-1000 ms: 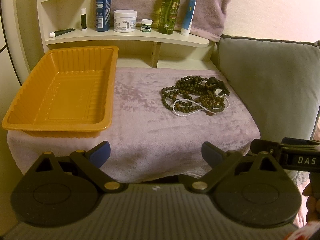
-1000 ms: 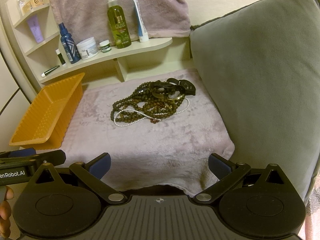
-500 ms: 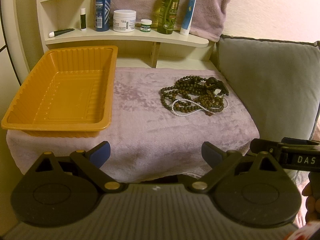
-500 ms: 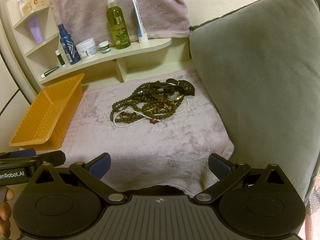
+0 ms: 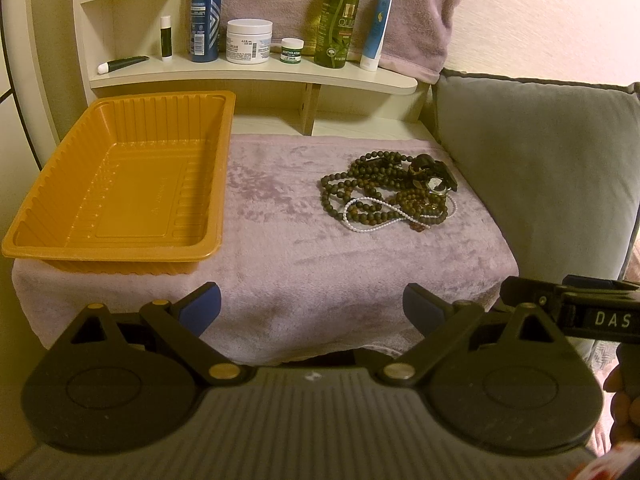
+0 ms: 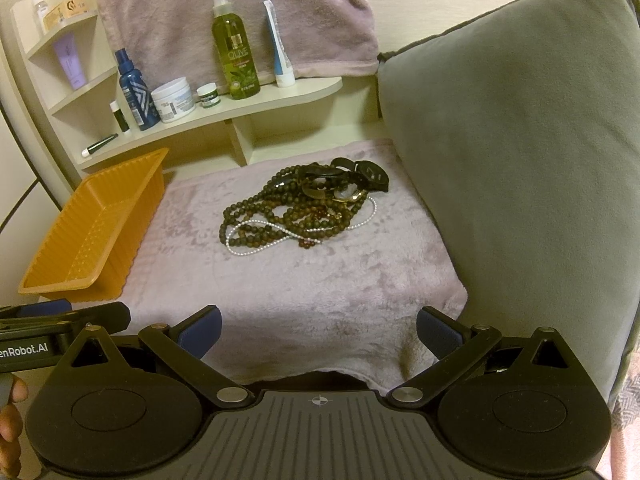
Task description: Organize jewelry
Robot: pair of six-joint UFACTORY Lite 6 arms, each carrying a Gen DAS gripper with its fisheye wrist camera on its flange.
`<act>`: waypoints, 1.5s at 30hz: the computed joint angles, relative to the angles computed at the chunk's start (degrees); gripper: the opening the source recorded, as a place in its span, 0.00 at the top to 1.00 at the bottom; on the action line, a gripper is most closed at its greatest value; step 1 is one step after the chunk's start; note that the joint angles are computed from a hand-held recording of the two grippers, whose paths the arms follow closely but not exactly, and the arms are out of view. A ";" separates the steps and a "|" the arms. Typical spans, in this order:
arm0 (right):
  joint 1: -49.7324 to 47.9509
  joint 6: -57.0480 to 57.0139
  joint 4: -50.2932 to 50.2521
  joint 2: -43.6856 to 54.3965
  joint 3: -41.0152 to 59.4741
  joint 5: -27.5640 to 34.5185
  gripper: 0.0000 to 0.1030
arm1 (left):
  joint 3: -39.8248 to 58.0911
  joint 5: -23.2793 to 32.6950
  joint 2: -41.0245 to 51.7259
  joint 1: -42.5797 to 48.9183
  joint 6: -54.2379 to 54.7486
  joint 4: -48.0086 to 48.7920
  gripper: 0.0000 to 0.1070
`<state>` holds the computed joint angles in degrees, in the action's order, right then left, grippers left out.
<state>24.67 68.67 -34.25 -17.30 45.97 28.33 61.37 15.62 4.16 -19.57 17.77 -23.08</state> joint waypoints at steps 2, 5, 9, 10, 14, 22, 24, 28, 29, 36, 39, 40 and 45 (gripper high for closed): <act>0.00 0.07 -0.08 0.02 -0.01 -0.04 0.00 | 0.01 -0.03 0.05 0.07 0.36 -0.28 0.10; 0.00 0.05 -0.04 -0.03 -0.05 -0.04 0.00 | -0.14 -0.10 -0.06 -0.04 0.16 -0.12 0.10; -0.01 0.07 -0.06 -0.02 -0.05 -0.10 0.00 | -0.17 -0.11 -0.10 -0.07 -0.03 0.01 0.10; -0.01 0.07 -0.06 -0.02 -0.05 -0.10 0.00 | -0.14 -0.09 -0.07 -0.03 0.15 -0.15 0.10; 0.20 0.73 -0.54 -0.07 -0.25 -0.12 0.00 | -0.10 -0.07 -0.06 0.01 0.34 -0.35 0.10; -1.71 -0.06 -1.20 -0.01 -1.12 -2.76 0.00 | -0.07 -0.13 -0.48 0.51 0.12 -1.39 0.12; -2.78 -0.46 -1.65 -0.15 -2.03 -4.82 0.00 | 0.97 0.38 0.09 1.21 0.69 -2.17 0.12; -4.31 -0.12 -4.55 2.12 -1.71 -8.91 0.00 | 3.56 1.19 1.87 3.08 3.12 -4.40 0.12; -4.50 0.14 -5.55 2.75 -1.57 -9.56 0.01 | 4.26 1.33 2.45 3.61 3.74 -4.83 0.12; -8.33 6.61 -19.04 8.52 0.16 -16.51 0.01 | 9.07 1.33 6.74 6.72 7.13 -7.09 0.12; -10.38 8.17 -23.29 11.79 1.85 -18.89 0.06 | 11.48 0.69 9.16 7.39 6.65 -5.78 0.12; -11.23 7.67 -23.69 13.09 2.60 -19.86 0.11 | 12.01 0.46 9.73 7.53 6.56 -5.49 0.12; -14.58 0.64 -20.33 20.31 6.88 -24.84 0.33 | 14.74 -0.13 12.63 8.14 7.98 -5.71 0.13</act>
